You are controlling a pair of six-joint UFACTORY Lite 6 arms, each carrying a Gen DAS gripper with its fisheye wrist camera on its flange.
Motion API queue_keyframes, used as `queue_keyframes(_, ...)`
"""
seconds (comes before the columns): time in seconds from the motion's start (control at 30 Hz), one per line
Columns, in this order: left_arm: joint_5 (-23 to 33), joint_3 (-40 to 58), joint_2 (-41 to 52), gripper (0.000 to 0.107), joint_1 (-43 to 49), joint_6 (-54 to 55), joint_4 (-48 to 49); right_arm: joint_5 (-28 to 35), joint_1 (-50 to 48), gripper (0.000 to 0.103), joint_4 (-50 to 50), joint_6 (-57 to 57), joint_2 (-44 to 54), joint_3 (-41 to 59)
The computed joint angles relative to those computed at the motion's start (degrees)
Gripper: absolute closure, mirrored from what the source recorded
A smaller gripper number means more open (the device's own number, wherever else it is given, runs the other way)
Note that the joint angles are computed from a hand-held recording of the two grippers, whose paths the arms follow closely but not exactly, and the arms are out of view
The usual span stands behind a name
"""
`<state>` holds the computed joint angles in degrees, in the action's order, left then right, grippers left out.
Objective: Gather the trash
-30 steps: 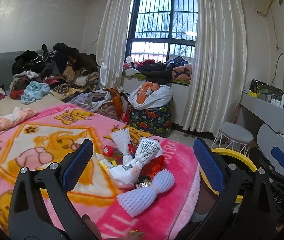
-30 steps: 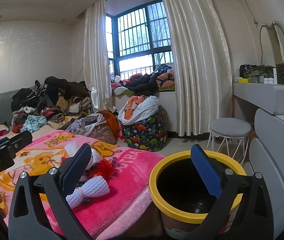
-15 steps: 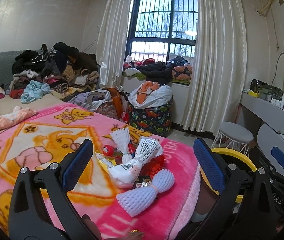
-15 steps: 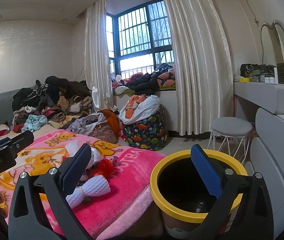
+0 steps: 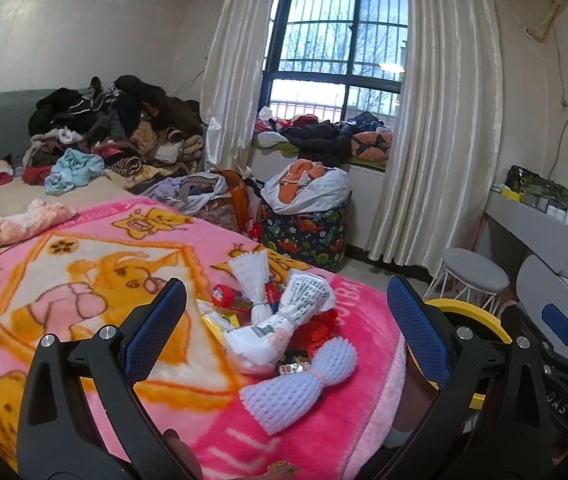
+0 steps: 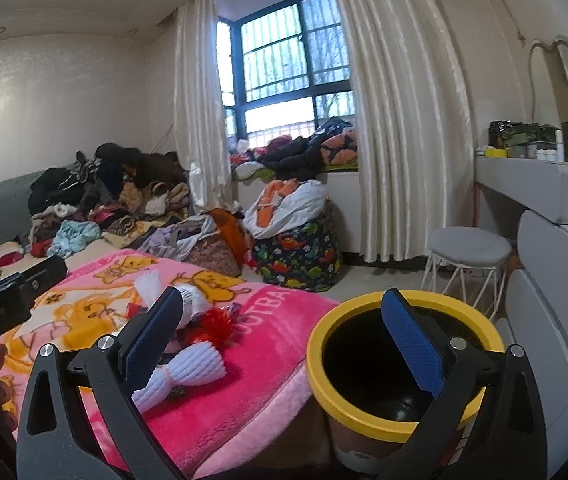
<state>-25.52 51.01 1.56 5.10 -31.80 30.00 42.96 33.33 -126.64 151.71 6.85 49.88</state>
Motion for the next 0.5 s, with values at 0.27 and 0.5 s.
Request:
queue_keyframes(0.27,-1.94,3.31,4.13,0.015,5.45,-6.83,6.02,-6.87,0.35,0.006,-1.6,-2.89,6.3,8.25)
queue_keyframes(0.5,-2.11,6.59,8.15,0.015,10.4,-8.81,8.7,-14.6,0.0,0.006,-2.67,-4.12,13.15,17.4)
